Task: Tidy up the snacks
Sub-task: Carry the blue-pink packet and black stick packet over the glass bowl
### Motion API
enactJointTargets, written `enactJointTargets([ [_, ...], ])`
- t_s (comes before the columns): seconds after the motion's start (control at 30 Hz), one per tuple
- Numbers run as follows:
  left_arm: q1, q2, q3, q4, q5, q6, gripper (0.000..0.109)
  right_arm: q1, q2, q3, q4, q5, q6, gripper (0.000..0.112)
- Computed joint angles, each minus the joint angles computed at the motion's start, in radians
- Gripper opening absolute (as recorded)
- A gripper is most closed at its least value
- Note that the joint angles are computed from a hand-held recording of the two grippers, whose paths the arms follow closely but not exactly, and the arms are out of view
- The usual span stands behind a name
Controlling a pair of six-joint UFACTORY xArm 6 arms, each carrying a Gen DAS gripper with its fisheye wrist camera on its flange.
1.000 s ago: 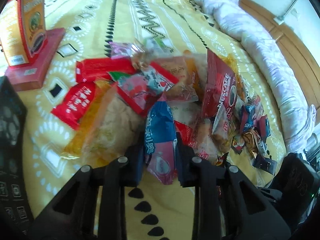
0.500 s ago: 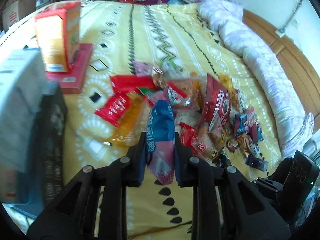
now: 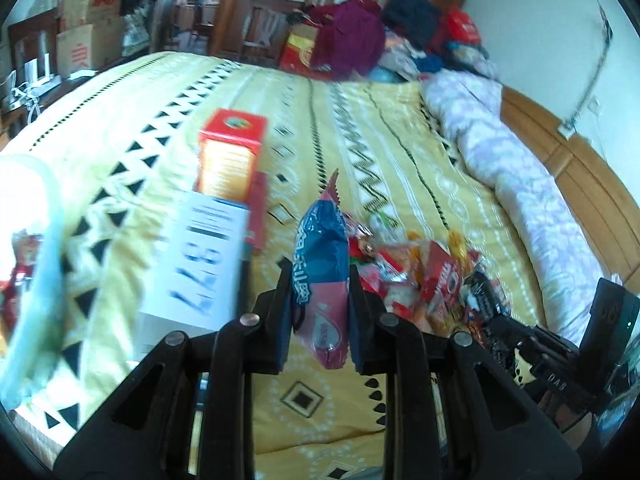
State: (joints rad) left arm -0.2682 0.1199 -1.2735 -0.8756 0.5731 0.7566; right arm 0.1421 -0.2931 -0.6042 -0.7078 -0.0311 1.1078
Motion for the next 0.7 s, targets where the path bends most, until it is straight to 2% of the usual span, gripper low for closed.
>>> enactJointTargets([
  [0.17, 0.101, -0.014, -0.016, -0.005, -0.025, -0.03, 0.024, 0.079, 0.101, -0.182, 0.127, 0.015, -0.162, 0.011],
  [0.3, 0.187, -0.018, -0.021, 0.007, -0.053, -0.062, 0.024, 0.173, 0.224, -0.352, 0.36, 0.019, -0.403, 0.011],
  [0.4, 0.247, -0.014, -0.021, 0.04, -0.084, -0.099, 0.024, 0.256, 0.331, -0.506, 0.601, 0.044, -0.65, 0.011],
  [0.5, 0.303, 0.001, -0.027, 0.092, -0.107, -0.148, 0.024, 0.33, 0.456, -0.699, 0.797, 0.101, -0.862, 0.011],
  [0.7, 0.378, 0.052, -0.047, 0.236, -0.141, -0.27, 0.024, 0.427, 0.724, -1.108, 0.944, 0.264, -1.031, 0.011],
])
